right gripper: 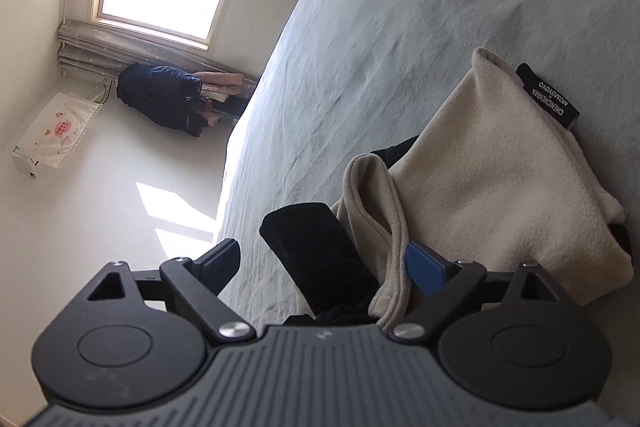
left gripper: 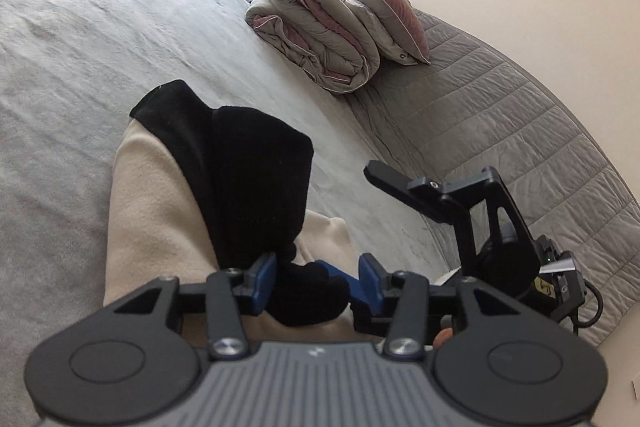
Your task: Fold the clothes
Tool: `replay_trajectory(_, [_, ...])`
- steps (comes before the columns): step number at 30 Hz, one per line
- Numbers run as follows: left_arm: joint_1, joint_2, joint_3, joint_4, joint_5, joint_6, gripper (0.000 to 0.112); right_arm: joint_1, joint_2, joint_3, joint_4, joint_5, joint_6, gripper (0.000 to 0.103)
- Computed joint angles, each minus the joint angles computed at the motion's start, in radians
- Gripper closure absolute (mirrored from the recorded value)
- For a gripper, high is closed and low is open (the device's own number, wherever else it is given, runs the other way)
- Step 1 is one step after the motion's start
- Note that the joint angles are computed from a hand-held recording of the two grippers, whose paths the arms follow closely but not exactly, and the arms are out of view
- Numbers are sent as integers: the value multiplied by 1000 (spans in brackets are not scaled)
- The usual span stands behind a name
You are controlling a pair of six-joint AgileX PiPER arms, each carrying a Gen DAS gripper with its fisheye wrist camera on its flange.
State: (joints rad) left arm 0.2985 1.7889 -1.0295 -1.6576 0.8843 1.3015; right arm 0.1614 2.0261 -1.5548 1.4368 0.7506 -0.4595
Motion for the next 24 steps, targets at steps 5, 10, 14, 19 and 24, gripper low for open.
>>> replay_trajectory(5, [6, -9, 8, 13, 73, 60, 29, 18, 15, -62, -72, -9, 75, 10])
replay_trajectory(10, [39, -11, -13, 79, 141, 11, 22, 35, 5, -68, -127, -31, 90, 10])
replay_trajectory(14, [56, -20, -11, 105, 169, -2, 21, 47, -4, -70, -161, -46, 106, 10])
replay_trajectory(19, [63, -26, -7, 117, 189, -8, 21, 71, -8, -90, -216, -70, 120, 10])
replay_trajectory(24, [76, -29, -20, 143, 225, -35, 21, 123, -18, -123, -360, -109, 120, 9])
